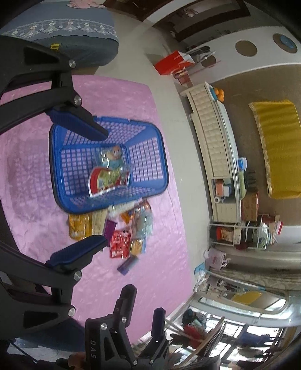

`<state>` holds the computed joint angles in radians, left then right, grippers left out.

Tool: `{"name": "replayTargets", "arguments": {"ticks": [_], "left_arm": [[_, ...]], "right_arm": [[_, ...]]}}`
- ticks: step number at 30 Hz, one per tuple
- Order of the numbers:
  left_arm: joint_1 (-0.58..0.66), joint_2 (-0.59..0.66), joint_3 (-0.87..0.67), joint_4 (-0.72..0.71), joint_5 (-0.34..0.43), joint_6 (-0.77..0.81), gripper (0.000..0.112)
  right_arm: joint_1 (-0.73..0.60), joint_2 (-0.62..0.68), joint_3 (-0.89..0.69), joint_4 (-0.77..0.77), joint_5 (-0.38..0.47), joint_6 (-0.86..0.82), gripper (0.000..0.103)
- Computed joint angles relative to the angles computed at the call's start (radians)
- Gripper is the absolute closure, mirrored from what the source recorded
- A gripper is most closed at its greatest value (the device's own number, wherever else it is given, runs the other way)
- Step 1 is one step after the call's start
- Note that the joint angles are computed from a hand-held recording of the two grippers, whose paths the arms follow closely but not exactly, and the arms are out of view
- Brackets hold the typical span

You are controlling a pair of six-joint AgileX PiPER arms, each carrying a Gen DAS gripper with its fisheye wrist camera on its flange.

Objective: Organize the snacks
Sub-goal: 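Withdraw both grippers from the basket toward the remaining snacks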

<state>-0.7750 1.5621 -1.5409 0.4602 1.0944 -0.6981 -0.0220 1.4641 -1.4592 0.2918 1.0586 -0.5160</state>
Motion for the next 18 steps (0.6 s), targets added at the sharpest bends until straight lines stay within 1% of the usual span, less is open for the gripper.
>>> {"name": "replayTargets", "arguments": {"ticks": [5,11,15,18], "left_arm": [[-0.05,0.073,-0.048,-0.001,-0.003,-0.02,0.03],[-0.091,0.148,-0.067,-0.015,-0.022,-0.061,0.03],[-0.131,0.173,-0.033,0.036,-0.035,-0.145,0.03],[-0.173,0.167,0.029,0.092,-0.053,-0.257,0.03]], "right_arm": [[-0.108,0.005,0.038,0.06,0.004,-0.091,0.014],[-0.188,0.024,0.102,0.112,-0.012,-0.204,0.014],[-0.219,0.023,0.171,0.156,-0.046,-0.321,0.014],[-0.216,0.016,0.237,0.181,-0.095,-0.407,0.014]]}}
